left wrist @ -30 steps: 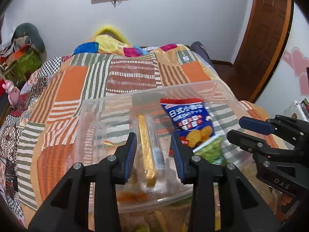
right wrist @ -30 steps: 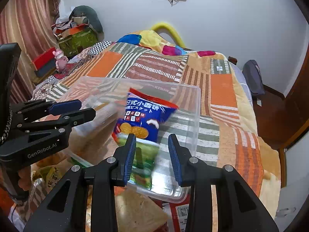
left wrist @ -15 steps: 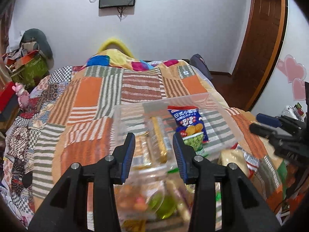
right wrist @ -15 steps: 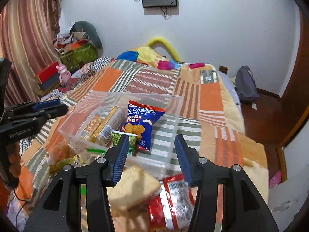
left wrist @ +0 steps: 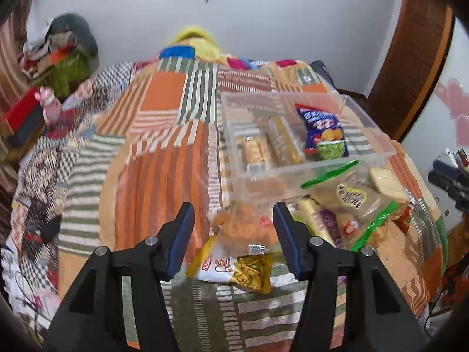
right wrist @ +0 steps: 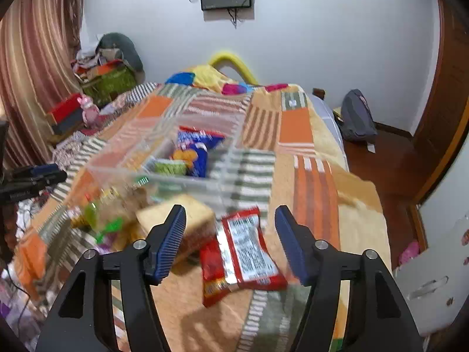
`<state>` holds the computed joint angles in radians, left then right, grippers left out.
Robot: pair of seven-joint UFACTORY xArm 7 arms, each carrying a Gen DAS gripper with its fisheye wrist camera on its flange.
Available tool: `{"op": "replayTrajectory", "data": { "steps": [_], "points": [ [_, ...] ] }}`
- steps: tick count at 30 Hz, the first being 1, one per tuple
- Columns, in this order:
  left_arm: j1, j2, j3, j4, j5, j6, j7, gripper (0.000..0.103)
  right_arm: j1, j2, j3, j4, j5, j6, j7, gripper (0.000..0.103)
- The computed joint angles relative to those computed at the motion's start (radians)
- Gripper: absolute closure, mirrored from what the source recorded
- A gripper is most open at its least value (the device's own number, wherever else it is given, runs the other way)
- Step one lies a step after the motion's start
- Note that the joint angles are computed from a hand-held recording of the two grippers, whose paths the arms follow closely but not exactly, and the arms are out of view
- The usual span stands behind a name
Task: Organize snacks
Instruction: 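Grasp the orange puffs bag with left tool while right tool grasps red-white packet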
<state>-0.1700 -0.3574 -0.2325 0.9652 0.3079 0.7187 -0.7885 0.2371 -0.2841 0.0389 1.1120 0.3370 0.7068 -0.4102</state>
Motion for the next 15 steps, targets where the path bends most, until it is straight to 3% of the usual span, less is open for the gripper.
{"op": "replayTrajectory", "data": {
  "steps": [9, 13, 15],
  "points": [
    [-0.016, 0.111, 0.024, 0.013, -0.022, -0.039, 0.021, 0.042, -0.028, 0.064, 0.013, -0.029, -0.073, 0.02, 0.038, 0.024],
    [-0.022, 0.124, 0.037, -0.007, -0.025, -0.067, 0.004, 0.04, -0.026, 0.106, 0.002, -0.007, -0.012, 0.063, 0.008, 0.023],
    [-0.026, 0.128, 0.043, -0.017, -0.037, -0.084, 0.006, 0.04, -0.027, 0.113, 0.002, -0.006, 0.017, 0.069, -0.005, 0.018]
  ]
}}
